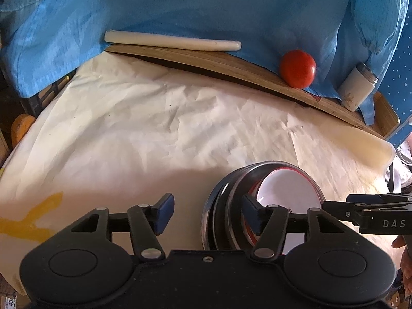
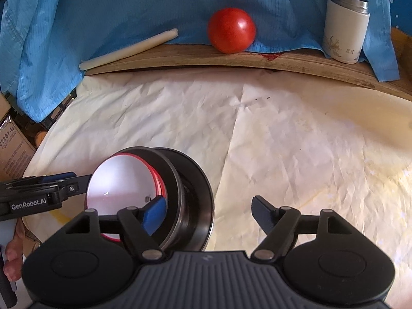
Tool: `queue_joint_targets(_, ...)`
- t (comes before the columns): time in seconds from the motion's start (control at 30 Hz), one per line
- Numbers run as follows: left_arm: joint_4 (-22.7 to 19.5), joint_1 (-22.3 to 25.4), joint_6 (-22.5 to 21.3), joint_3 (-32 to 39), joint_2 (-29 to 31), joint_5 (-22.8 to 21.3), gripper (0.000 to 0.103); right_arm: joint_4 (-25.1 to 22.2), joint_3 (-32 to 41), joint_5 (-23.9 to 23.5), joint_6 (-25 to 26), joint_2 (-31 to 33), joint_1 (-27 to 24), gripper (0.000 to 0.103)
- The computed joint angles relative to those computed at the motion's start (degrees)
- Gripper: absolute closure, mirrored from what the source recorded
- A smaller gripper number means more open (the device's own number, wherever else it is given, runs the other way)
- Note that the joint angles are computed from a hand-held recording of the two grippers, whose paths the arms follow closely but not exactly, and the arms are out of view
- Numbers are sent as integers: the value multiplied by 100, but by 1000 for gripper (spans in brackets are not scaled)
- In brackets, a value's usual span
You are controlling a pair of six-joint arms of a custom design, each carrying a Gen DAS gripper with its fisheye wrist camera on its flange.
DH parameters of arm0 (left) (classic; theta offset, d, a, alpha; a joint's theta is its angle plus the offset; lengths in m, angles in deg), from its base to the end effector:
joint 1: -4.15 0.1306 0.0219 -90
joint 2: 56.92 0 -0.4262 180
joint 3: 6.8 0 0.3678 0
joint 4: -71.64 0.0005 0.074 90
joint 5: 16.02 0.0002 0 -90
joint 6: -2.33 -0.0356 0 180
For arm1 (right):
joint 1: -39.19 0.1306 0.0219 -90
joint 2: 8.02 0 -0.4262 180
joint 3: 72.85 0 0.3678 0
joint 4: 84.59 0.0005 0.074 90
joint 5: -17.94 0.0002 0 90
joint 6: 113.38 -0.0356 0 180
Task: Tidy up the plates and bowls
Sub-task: 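Open both grippers to release the steel bowl on the plates, then raise and pull both grippers back from the stacked dishes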
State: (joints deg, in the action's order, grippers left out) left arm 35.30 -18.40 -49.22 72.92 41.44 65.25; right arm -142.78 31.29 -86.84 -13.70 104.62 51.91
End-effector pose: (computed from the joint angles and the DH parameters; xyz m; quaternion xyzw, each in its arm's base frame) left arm 0.4589 -0.1852 0.3452 -0.1542 0.9386 -0.0897 0.2953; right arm 0.5760 0.1388 0.3699 -0.2141 0.9477 0.1312 0.1969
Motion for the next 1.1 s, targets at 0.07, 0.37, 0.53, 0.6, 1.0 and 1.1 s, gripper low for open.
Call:
queue_joint_targets(0.07,32,-3,53,-37,-33,-65,34,80,-43,-23,-26,-32,-19,20)
queue_joint_targets(0.37,348,-8,314,-305,-208,-254,6,632,-461,-442,-119,-314,-104,10)
queue_joint_targets(0.53,510,-98,312,-422,-310,-438,3,1010,-721,-585,-197,-490,-138,7)
queue_joint_targets(0.6,587,-134,296,-480,-356,-521,2,1133,-817,-633,-229,-556,-150,6)
queue_joint_targets(1.0,1683,-566,27,-1175,-738,-1943,1,3005,-2055,-939,-709,-1242,-227,0)
queue_joint_targets(1.1,1975,-692,-44,-1374,-802,-2273,1,3742,-2491,-992,-861,-1425,-251,0)
